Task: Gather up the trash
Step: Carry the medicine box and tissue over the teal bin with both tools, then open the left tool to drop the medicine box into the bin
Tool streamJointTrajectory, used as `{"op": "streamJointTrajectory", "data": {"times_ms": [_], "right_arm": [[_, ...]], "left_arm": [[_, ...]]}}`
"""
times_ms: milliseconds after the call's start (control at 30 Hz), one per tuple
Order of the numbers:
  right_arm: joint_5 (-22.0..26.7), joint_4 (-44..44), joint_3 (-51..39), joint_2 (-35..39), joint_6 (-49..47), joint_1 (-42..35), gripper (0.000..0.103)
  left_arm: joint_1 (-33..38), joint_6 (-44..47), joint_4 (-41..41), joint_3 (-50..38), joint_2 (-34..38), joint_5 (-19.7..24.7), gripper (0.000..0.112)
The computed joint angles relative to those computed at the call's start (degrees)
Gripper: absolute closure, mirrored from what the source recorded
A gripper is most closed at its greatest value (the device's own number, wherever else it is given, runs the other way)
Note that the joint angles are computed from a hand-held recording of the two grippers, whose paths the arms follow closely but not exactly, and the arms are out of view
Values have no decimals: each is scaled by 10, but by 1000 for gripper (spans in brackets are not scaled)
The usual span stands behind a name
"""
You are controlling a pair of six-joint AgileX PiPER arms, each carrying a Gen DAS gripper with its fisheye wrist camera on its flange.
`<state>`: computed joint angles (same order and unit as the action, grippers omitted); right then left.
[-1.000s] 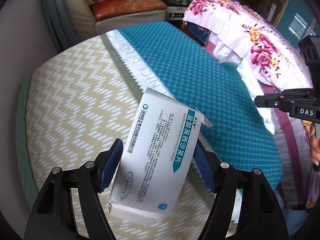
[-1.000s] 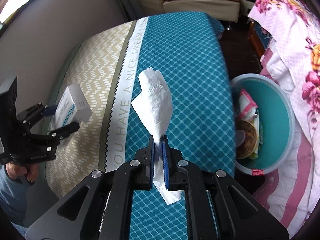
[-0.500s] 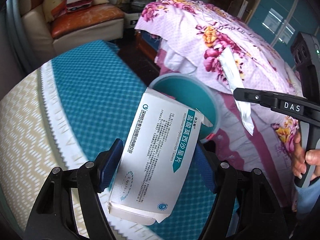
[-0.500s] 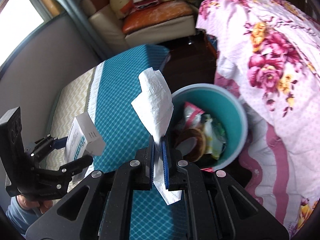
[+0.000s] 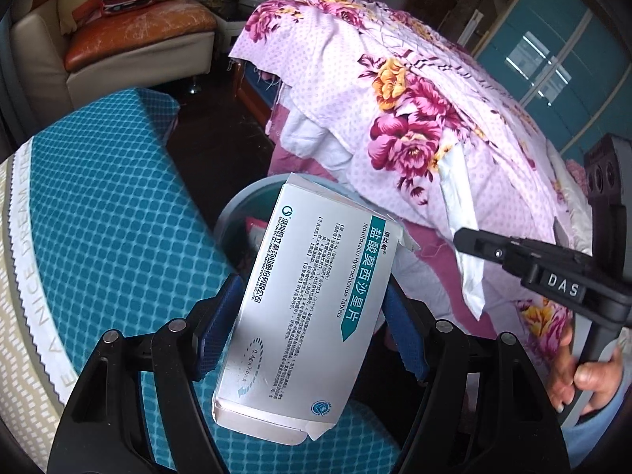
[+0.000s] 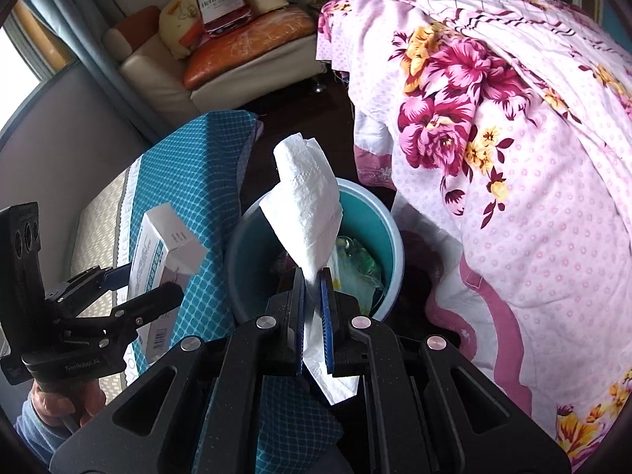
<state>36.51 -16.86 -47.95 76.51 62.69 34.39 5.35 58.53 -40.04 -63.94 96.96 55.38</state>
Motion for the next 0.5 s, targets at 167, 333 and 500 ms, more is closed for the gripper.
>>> {"op": "streamJointTrajectory", "data": {"times_ms": [167, 333, 500], "right_arm": [[-4, 9, 3, 9, -17, -20, 96], [-16, 31, 10, 20, -40, -42, 96], [-23, 45, 16, 25, -57, -57, 96]], "left_arm": [[-30, -17, -3, -19, 30, -15, 40], [-58, -42, 1, -39, 58, -33, 36], [-63, -66, 5, -63, 85, -20, 22]]}}
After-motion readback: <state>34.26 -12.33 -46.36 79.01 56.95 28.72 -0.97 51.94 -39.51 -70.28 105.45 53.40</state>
